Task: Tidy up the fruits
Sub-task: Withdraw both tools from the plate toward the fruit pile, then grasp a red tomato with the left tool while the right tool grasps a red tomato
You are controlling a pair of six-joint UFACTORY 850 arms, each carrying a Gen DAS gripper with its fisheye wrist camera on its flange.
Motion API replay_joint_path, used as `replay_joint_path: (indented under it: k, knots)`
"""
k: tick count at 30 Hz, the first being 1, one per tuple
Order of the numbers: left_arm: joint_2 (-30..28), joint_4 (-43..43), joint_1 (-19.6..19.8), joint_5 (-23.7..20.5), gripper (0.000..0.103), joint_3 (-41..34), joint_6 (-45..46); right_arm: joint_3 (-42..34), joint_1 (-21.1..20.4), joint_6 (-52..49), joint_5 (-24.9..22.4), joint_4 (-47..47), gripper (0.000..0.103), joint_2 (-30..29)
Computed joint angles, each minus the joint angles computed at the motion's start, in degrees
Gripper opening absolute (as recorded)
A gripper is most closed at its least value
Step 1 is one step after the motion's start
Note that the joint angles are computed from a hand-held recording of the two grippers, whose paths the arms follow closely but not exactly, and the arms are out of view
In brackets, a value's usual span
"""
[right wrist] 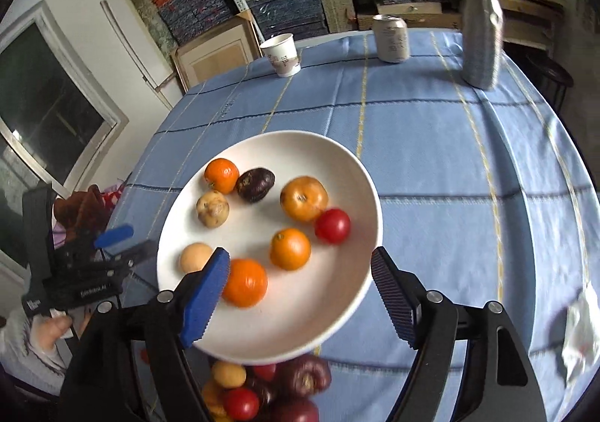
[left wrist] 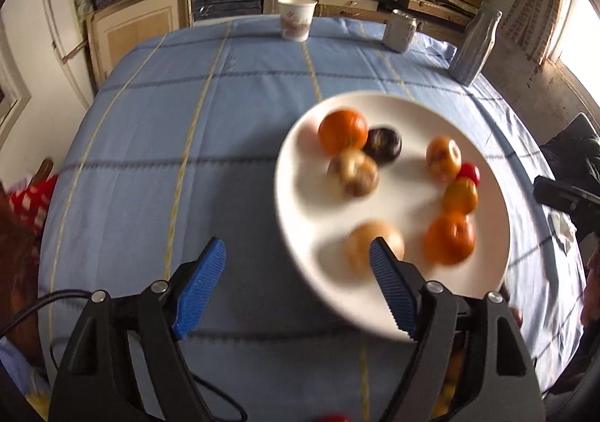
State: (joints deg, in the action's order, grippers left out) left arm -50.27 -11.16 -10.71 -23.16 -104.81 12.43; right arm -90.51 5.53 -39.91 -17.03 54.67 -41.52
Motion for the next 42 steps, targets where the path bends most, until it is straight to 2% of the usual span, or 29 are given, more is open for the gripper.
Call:
replay_joint_path:
  k: [3,8,10,12,14,19,24,25,28,33,36,38,42]
  knots:
    - [5.4,-0.7,0.6,2.8,0.077,9.7,0.3,6.3,0.0,-5.2,1.8,5.2,0.08,3.9]
    - [11.4,-1.2,0.5,6.6,0.077,20.7,2.6,14.7,-0.1,-8.6,2.2,10.2,0.083,8.5]
    - [13.1,-3.5,0.3,7.9,0.077,23.9,6.3,17.1,-0.3,-9.6,1.9,12.2,0.083,9.7]
    - [14.1,-4.5,-0.1,8.9,0.077,25.8,8.8,18.9,-0.3,-10.1,1.9,13.2,0.083,10.6]
    - [14.5,-1.8,-0.8,9.4,0.077,26.8,7.8,20.1,-0.2,-10.0,2.1,13.4,0.083,11.3]
    - [14.7,-8.0,-1.1,9.7,0.077,28.1,15.0,21.5,0.4,-10.6,2.8,13.9,0.085,12.7]
    - [14.5,-18.6,-0.4,8.7,0.077,28.3,24.1,22.7,0.7,-8.2,3.3,11.5,0.086,13.6]
    - [14.2,-19.7,-0.3,8.4,0.074,28.0,25.2,23.0,0.6,-8.0,3.4,11.5,0.086,13.8]
    - [13.6,-21.4,-0.2,7.3,0.054,27.5,26.6,23.7,0.5,-7.8,3.7,11.7,0.087,14.3]
    - [13.5,-21.6,-0.4,7.1,0.052,27.6,26.7,24.1,0.5,-7.5,3.9,11.3,0.087,14.6]
    - [13.5,-21.4,-0.4,7.1,0.046,27.7,26.6,24.0,0.6,-7.5,3.9,11.0,0.087,14.6]
    - [13.4,-21.6,-0.3,6.7,0.036,27.6,26.7,23.9,0.6,-7.5,3.7,10.8,0.087,14.4]
    - [13.6,-23.0,-0.1,6.8,0.026,27.9,28.4,23.4,0.8,-7.6,3.3,10.3,0.087,14.0]
